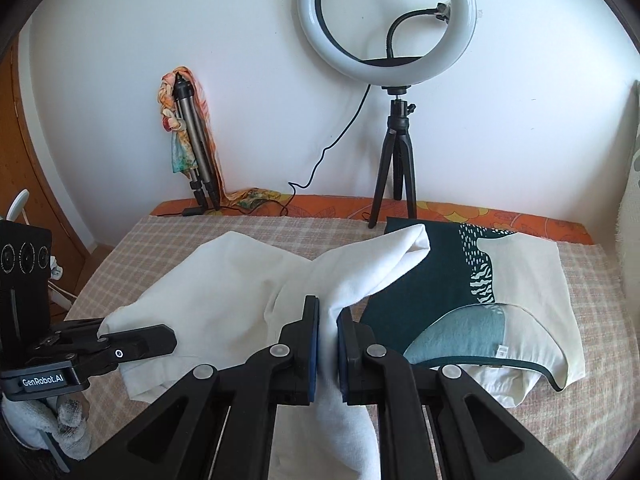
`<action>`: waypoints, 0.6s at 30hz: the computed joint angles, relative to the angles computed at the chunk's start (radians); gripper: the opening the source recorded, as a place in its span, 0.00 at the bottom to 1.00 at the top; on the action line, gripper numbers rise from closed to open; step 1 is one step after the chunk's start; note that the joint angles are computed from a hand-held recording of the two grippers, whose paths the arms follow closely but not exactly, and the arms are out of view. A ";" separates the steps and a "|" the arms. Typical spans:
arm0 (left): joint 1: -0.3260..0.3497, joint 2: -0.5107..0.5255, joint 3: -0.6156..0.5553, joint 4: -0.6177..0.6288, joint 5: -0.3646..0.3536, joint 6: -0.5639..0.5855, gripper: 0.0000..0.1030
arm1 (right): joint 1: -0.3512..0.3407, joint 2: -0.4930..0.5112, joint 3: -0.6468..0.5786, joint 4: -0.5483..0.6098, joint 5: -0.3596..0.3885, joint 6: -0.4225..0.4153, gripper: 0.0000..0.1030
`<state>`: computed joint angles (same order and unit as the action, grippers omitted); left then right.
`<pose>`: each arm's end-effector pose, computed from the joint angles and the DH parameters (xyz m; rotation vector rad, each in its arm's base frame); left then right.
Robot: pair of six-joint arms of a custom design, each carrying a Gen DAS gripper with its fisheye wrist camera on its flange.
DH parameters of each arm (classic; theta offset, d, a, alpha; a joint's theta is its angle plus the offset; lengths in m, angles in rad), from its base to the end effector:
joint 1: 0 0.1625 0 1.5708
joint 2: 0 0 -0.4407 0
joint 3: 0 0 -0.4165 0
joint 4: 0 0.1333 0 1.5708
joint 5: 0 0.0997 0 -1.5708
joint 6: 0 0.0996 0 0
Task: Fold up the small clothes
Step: 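Carry the lifted bundle with both grippers onto the dark green cloth stack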
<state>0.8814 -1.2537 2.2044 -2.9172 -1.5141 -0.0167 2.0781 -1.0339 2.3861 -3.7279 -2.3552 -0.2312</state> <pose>-0.2170 -0.4817 0.1889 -0.9739 -2.8372 0.5937 0.2667 -0.3502 0.1576 0.4443 -2.2499 1.0809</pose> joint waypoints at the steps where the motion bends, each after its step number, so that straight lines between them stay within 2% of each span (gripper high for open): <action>1: -0.005 0.021 -0.012 -0.011 -0.003 0.000 0.10 | -0.012 -0.019 0.009 -0.009 0.000 -0.009 0.06; 8: -0.033 0.161 -0.106 -0.055 -0.021 0.014 0.10 | -0.085 -0.127 0.028 -0.040 -0.007 -0.102 0.06; 15: -0.059 0.290 -0.194 -0.117 -0.022 0.042 0.09 | -0.136 -0.172 -0.012 -0.083 -0.035 -0.244 0.06; 18: -0.067 0.344 -0.229 -0.134 -0.012 0.055 0.09 | -0.175 -0.198 -0.025 -0.069 -0.012 -0.265 0.06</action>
